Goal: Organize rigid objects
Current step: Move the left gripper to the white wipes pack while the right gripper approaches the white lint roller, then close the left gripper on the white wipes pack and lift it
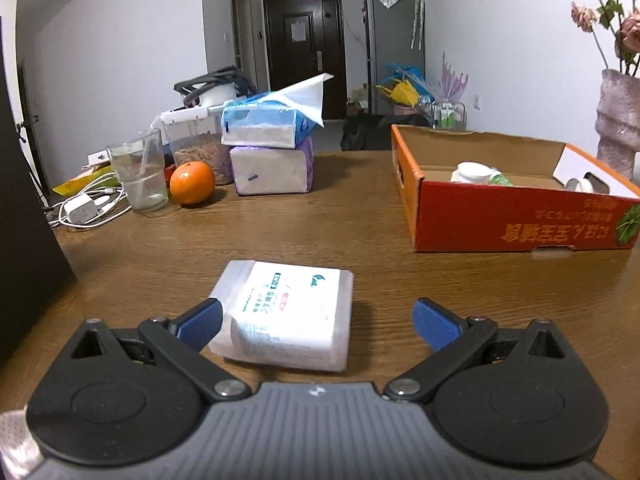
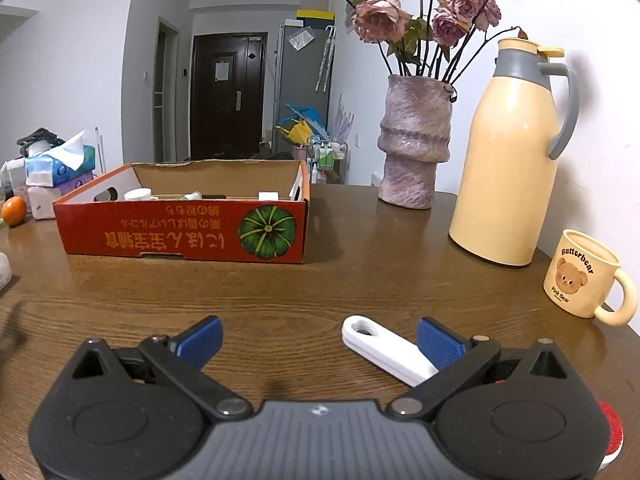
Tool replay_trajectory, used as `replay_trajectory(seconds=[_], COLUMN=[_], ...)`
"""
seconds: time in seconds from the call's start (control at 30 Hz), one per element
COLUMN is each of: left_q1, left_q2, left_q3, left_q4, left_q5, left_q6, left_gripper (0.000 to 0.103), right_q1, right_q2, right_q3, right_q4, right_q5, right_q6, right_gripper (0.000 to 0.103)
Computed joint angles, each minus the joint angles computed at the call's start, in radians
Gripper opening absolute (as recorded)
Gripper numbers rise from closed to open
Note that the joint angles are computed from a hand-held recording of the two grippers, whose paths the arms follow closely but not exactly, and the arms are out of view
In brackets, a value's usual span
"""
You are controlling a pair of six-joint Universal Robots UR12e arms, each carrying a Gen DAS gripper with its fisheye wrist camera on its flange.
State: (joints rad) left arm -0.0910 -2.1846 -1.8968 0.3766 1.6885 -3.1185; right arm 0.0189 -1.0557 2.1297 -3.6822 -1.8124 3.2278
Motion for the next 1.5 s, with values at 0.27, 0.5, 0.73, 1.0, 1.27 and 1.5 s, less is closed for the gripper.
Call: replay_trajectory(seconds=[0.27,0.5,0.73,1.0,1.27,1.5], left_q1=[0.012,0.03,0.046,0.035,0.012,-0.008], left_q2=[-0.031,-0.039,-0.041,-0.036,-0.023,-0.005], left_q3=[0.047,0.071,0.072,0.052,0.016,-0.014], left_q4=[-0.005,-0.064,-0.075,-0.038,0.029,0.063], left_q5=[0.017,-0.02,-0.081,-0.075,-0.064,-0.058], left_q6=[0.019,0.049,0.067,0.082,0.082,0.054], left_gripper=[0.103,0.103,0.092,0.084,0.084,0.084], right_q1=[0.009,0.015,0.02,0.029,0.032,0.029], right_q2=[0.007,0.011,0.015,0.016,0.014,0.006], right_q3=[-0.012,-0.019,-0.023,-0.019,-0.01,0.005], right_q4=[0.026,0.044,0.055,0.038,0.015,-0.015], right_q5=[-0.019,-0.035,-0.04,-0.02,-0.003,0.018], right_q6=[0.003,0.007,0.014,0.013,0.013,0.021], right_gripper=[0.103,0.103,0.103,0.103,0.103,0.103])
